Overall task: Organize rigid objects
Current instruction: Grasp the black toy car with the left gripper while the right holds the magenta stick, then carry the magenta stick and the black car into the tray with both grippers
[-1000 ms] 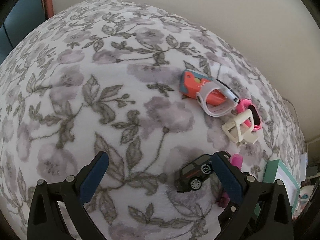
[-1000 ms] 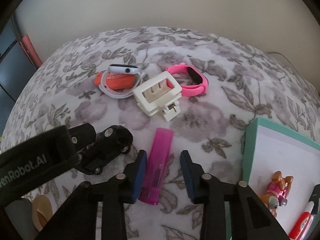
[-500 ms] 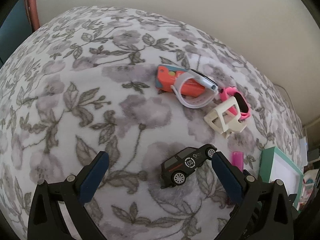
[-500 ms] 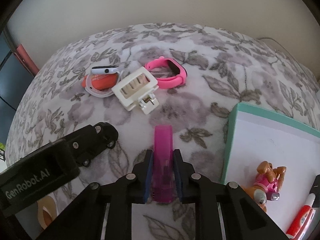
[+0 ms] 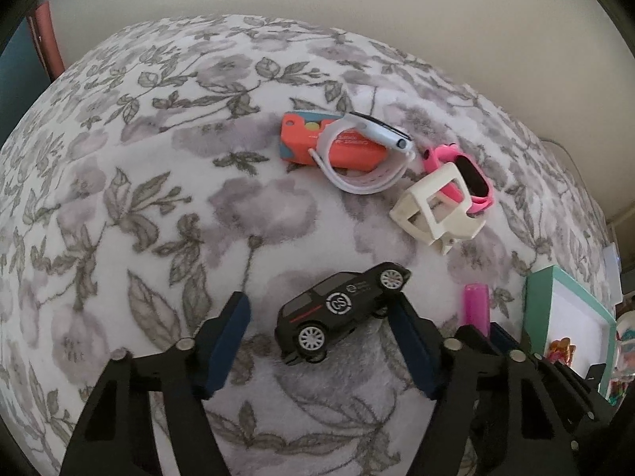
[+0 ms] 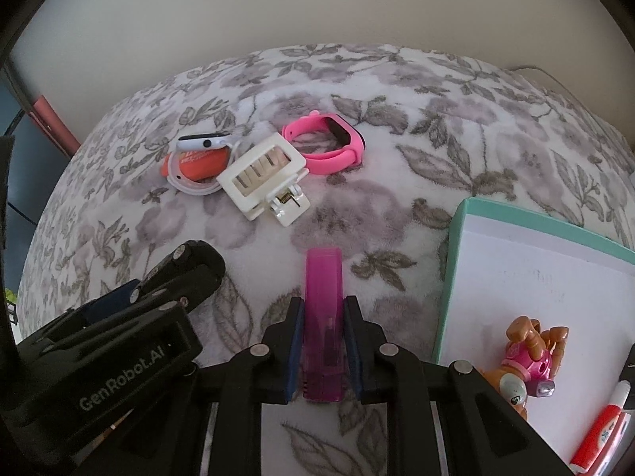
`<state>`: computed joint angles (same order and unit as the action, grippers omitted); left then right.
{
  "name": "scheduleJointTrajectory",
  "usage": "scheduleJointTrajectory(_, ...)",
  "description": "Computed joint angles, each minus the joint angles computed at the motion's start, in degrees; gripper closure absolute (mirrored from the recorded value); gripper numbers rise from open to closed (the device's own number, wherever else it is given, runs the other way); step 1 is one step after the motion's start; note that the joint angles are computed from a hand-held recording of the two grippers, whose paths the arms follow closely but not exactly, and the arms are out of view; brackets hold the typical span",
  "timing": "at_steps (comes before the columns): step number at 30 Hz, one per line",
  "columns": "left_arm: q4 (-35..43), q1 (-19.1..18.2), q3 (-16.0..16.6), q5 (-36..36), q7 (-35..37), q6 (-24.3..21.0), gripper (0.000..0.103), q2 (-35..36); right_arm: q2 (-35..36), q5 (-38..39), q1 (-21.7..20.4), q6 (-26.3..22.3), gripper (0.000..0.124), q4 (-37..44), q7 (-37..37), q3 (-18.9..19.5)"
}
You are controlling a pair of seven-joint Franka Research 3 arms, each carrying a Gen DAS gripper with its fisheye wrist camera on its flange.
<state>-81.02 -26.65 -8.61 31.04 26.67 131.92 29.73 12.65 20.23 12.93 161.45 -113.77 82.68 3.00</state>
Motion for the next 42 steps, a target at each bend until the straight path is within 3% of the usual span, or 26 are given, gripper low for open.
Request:
scheduleJointTrajectory(4, -0.2, 0.1, -0.2, 0.0, 0.9, 0.9, 0.049, -0.1, -0.2, -0.2, 0.1, 0.4, 0.102, -0.5, -0.1, 0.0)
scheduleJointTrajectory(7, 0.9, -0.3, -0.1, 0.2, 1.5, 0.0, 0.051, 0.5, -0.3, 0.0, 0.0, 0.7, 0.102, -0.8, -0.5, 0.1)
scheduleJointTrajectory(8, 1.0, -0.4, 0.0, 0.1, 1.4, -0.4, 0.059, 0.5, -0.4, -0.1, 0.1, 0.8, 0.102, -0.9, -0.5, 0.0)
scheduleJointTrajectory(12, 0.9, -0.7, 0.0, 0.1, 1.1, -0.9, 0.065, 0.2, -1.1, 0.4, -0.1, 0.2, 0.102, -1.6, -0.8, 0.2)
scheduleJointTrajectory(29, -2.3, -1.5, -0.7, 2.0, -4.0, -2.0, 0.066, -3.7, -7.8, 19.0, -2.5, -1.8, 0.103, -7.0, -12.6, 1.5)
scheduleJointTrajectory(36, -1.2, -3.4, -1.0, 5.6, -6.2, -3.7, 0.066, -5.9, -14.5, 26.4, -2.1, -0.5, 0.103, -11.0, -16.5, -0.8)
scheduleJointTrajectory(42, 3.4, -6.0, -1.8, 8.5, -5.8, -5.4, 0.066, -5.3, -21.3, 27.9, -2.1, 1.7, 0.103, -15.9, -15.9, -3.7)
